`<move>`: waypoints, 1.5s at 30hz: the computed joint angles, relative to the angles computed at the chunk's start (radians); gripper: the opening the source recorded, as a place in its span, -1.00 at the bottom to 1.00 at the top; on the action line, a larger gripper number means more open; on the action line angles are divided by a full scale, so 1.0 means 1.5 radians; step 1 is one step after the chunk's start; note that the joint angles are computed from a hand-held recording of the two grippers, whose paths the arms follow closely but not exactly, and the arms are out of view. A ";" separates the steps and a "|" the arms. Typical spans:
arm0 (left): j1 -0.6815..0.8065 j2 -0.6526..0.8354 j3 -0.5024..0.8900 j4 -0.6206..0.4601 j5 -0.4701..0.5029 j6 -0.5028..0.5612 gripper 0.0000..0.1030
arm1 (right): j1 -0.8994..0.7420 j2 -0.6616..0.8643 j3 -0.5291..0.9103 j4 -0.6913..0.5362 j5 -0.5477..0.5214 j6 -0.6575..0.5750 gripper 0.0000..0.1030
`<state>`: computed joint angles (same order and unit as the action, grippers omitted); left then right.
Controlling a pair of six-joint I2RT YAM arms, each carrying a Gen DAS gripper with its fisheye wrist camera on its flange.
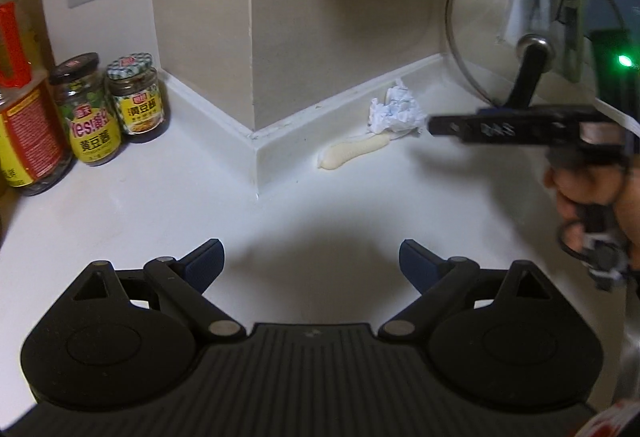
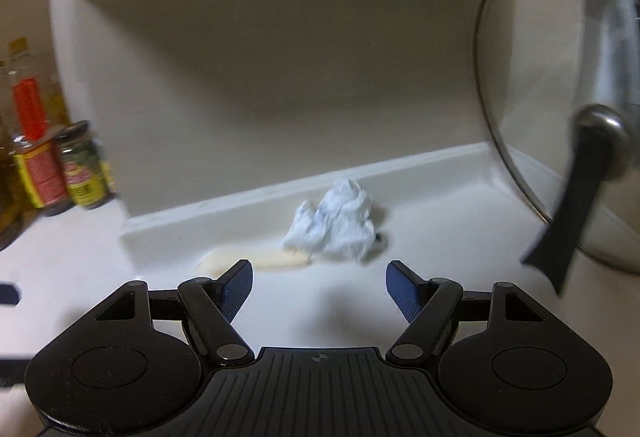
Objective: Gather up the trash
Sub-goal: 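Grasp the crumpled white paper with the right tool while the left tool grasps the toothbrush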
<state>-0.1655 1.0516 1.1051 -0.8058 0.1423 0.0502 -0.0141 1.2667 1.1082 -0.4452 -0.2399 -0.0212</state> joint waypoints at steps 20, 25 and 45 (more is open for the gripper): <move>0.022 0.040 -0.021 0.034 0.051 0.035 0.81 | 0.002 0.152 0.042 -0.004 -0.156 -0.050 -0.71; 0.039 0.016 -0.037 0.006 0.075 0.139 0.69 | 0.025 0.059 -0.009 -0.109 -0.243 -0.082 -0.74; -0.062 0.173 0.059 -0.027 0.058 0.247 -0.50 | -0.133 -0.166 -0.038 -0.229 -0.246 0.000 -0.77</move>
<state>-0.2585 1.3110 1.1932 -0.8468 0.2290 0.4199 -0.2128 1.0173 1.0506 -0.7890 -0.6084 -0.0212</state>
